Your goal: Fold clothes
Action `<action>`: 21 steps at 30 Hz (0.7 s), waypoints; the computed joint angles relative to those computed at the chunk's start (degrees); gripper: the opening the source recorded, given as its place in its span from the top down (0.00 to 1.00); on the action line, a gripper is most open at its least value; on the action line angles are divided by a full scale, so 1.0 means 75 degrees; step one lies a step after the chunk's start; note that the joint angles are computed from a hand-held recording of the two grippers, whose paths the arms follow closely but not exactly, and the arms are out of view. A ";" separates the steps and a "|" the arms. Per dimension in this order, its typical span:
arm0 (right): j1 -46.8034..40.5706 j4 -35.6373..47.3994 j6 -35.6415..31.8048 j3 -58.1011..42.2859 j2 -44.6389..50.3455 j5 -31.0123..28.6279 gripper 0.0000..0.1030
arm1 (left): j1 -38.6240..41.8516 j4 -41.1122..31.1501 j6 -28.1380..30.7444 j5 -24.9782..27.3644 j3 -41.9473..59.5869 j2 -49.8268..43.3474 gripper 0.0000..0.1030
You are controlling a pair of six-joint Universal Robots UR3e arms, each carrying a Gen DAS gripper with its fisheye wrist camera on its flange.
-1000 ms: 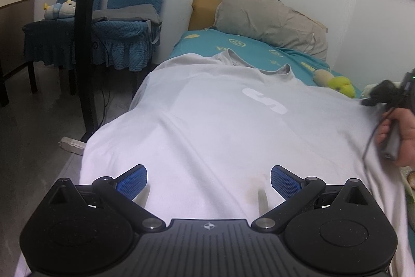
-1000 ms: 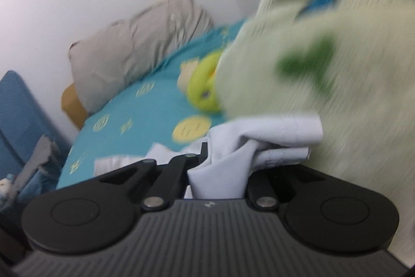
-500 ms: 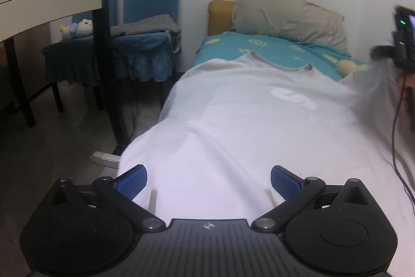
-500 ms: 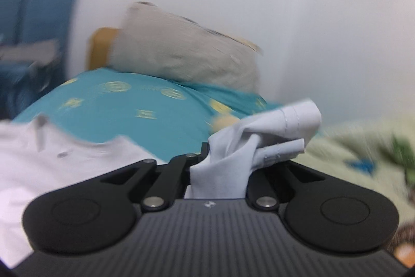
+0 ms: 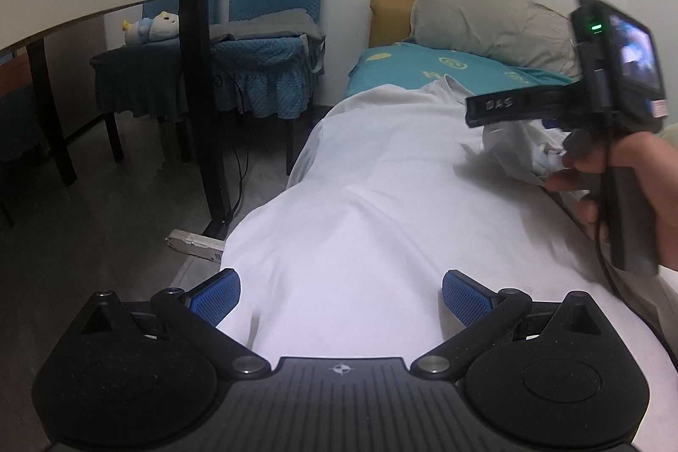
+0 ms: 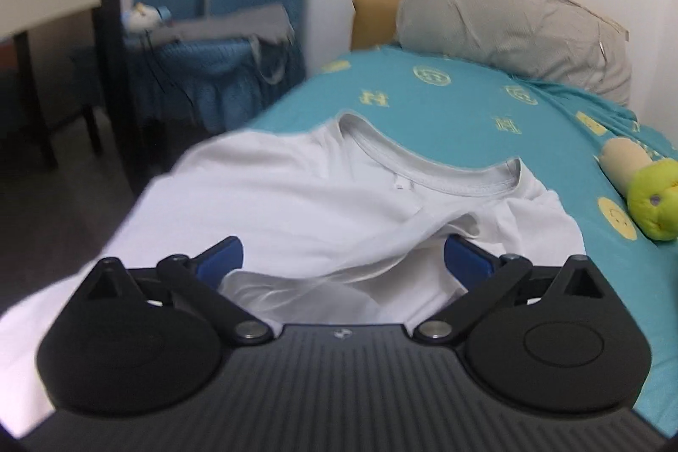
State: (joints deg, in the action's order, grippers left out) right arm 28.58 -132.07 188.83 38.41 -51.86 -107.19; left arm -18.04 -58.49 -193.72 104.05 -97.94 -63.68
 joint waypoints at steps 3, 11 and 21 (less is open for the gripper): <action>-0.0097 -0.0404 0.0370 0.1212 -0.0959 0.0344 0.00 | 0.0025 0.0019 -0.0005 -0.0078 -0.0029 0.0026 0.00; 0.0031 -0.0331 0.1673 0.4026 -0.4433 0.0184 0.00 | -0.0032 -0.0125 -0.0038 -0.0201 0.0093 0.0313 0.00; 0.2373 0.4057 0.5841 0.3646 -0.7441 -0.1960 0.00 | 0.0498 -0.1756 0.0017 -0.1499 0.0715 0.1431 0.01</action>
State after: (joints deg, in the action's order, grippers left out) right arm 46.38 -101.64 232.64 65.76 -107.67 -121.89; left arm -14.30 -71.66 -193.59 92.81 -92.57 -52.94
